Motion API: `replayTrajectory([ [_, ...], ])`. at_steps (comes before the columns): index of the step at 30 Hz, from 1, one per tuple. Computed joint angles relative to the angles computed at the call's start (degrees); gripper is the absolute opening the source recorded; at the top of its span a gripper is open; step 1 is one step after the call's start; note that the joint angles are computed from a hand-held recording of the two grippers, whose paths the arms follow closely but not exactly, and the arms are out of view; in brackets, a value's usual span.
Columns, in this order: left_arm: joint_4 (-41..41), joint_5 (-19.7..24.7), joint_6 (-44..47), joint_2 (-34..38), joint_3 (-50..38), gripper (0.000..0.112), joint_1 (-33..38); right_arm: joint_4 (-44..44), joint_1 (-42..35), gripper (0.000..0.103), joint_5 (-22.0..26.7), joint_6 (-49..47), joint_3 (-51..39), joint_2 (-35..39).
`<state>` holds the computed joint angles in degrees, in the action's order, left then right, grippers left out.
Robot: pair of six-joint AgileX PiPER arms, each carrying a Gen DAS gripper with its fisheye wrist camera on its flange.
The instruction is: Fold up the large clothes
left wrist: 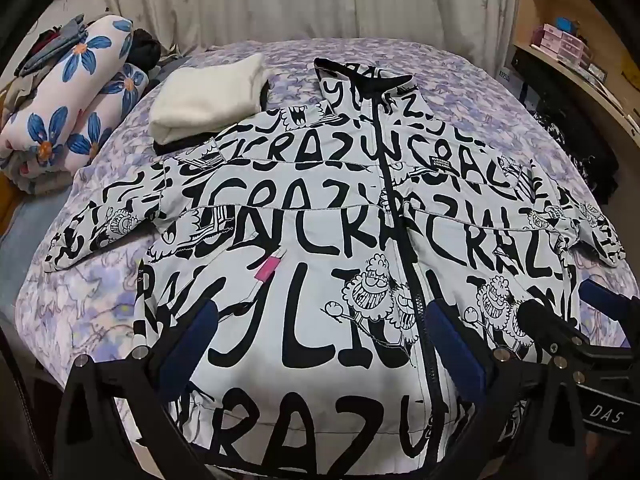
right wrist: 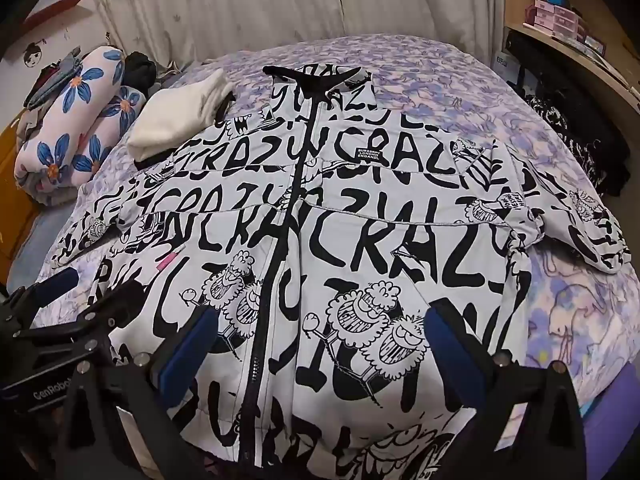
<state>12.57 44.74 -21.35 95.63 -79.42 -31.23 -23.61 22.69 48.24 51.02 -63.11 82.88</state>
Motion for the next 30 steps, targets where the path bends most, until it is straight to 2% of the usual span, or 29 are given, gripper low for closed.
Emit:
replayTrajectory([
  [12,2.31,-0.75,-2.02,-1.04,2.00,0.102,-0.57,-0.17,0.14,0.103,-0.61,0.54,0.23,0.64],
  [19,-0.50,0.58,0.77,0.74,-0.06,0.101,0.54,-0.52,0.25,0.103,-0.71,0.72,0.17,0.99],
  [30,0.72,0.27,-0.24,0.82,0.45,0.101,0.35,-0.58,0.03,0.103,-1.94,1.13,0.55,2.01],
])
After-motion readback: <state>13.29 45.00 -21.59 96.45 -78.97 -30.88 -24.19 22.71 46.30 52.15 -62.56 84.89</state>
